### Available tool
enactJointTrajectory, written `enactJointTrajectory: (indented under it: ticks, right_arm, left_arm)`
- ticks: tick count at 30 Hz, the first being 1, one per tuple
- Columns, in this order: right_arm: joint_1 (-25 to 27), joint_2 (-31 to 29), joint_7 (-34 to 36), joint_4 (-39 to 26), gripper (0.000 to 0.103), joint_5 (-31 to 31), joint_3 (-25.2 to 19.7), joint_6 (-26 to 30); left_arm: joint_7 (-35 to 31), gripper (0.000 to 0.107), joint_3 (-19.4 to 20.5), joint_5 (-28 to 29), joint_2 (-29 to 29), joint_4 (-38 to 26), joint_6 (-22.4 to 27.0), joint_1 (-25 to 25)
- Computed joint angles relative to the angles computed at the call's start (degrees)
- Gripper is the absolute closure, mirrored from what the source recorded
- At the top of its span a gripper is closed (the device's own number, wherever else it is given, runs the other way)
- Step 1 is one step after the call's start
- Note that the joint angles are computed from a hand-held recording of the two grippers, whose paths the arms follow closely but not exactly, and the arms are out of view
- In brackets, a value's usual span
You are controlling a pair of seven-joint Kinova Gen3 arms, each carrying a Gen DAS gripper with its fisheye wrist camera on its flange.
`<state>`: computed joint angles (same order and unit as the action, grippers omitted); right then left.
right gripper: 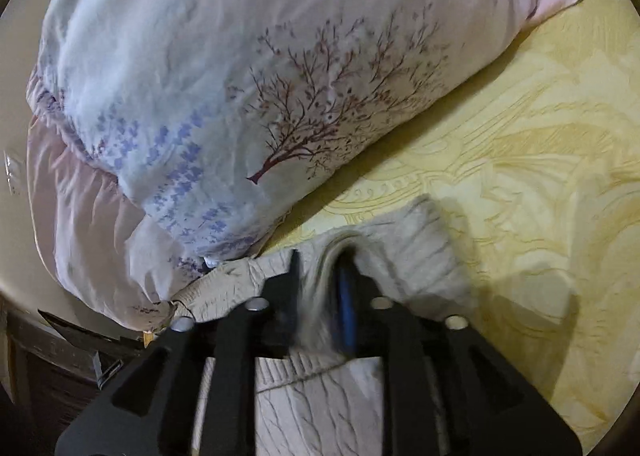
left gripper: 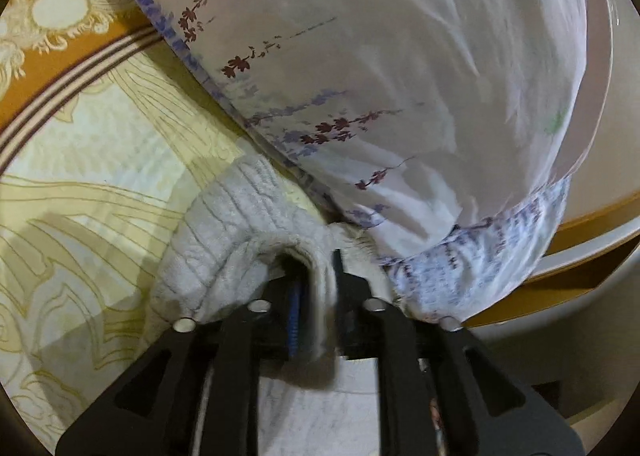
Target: Fold small clothes
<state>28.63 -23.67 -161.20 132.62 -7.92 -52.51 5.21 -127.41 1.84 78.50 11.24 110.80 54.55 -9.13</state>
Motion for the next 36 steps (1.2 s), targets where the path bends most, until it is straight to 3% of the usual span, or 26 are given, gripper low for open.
enactJointTrajectory:
  ticks: [1, 3, 5, 7, 9, 11, 16, 20, 24, 27, 29, 31, 33, 36]
  right_arm:
    - [1.07, -0.38, -0.24, 0.31, 0.064, -0.13, -0.88, -1.76]
    - [2.81, -1.53, 0.25, 0.38, 0.047, -0.94, -1.84, -4.14]
    - [4.22, -3.46, 1.25, -0.53, 0.046, -2.08, -2.27, -2.79]
    - [2.8, -5.25, 2.23, -2.08, 0.046, -2.52, -0.54, 1.62]
    - [1.55, -7.41, 3.16, -3.17, 0.047, -2.04, 0.37, 6.28]
    - [0.52, -11.09, 4.05, -3.28, 0.048, 0.1, 0.01, 10.94]
    - [-1.89, -16.96, 4.58, -4.82, 0.058, 3.3, -2.8, 22.59]
    - [-2.76, -18.52, 5.32, -5.83, 0.061, 3.16, -4.47, 28.56]
    - [-0.44, -18.38, 6.82, -7.53, 0.069, 2.87, -7.74, 32.02]
    - [0.22, -18.1, 8.14, -7.65, 0.077, 1.91, -8.88, 33.0]
    - [1.1, -18.66, 9.04, -8.2, 0.087, 1.68, -9.58, 33.48]
    - [0.68, -19.35, 9.97, -8.5, 0.091, 1.15, -8.77, 33.74]
    - [-1.06, -19.69, 10.8, -8.8, 0.093, 0.61, -6.84, 34.37]
    - [-1.92, -22.66, 10.83, -9.94, 0.093, 0.28, -5.07, 35.96]
  left_arm:
    - [-1.4, 0.057, -0.4, 1.93, -0.24, 0.81, 0.41, -0.16]
    - [-4.26, 0.037, -0.81, 5.82, -1.54, 2.56, -0.12, -0.44]
    - [-5.6, 0.035, 3.0, 7.23, -2.85, 3.29, -1.03, -4.3]
    - [-4.6, 0.035, 6.3, 4.93, -4.35, 2.82, -1.23, -8.11]
    - [-3.29, 0.035, 5.4, 0.27, -6.27, 2.14, -1.65, -7.81]
    - [-2.69, 0.035, 1.93, -4.39, -8.27, 1.91, -2.74, -4.57]
    - [-4.05, 0.046, 3.63, -16.04, -13.98, 3.62, -8.63, -3.62]
    - [-2.17, 0.049, -3.2, -23.32, -15.9, 3.9, -10.02, 5.79]
    - [2.73, 0.054, -7.02, -31.5, -16.58, 4.24, -13.88, 14.22]
    - [3.6, 0.059, -7.17, -33.49, -16.98, 5.39, -16.29, 16.37]
    - [4.28, 0.068, -7.38, -34.72, -17.04, 5.67, -16.82, 17.37]
    - [4.37, 0.088, -8.51, -34.51, -16.79, 5.71, -16.26, 18.23]
    - [2.55, 0.1, -9.97, -31.94, -16.22, 5.9, -14.43, 17.93]
    - [0.12, 0.1, -11.22, -29.2, -16.78, 6.38, -11.77, 16.54]
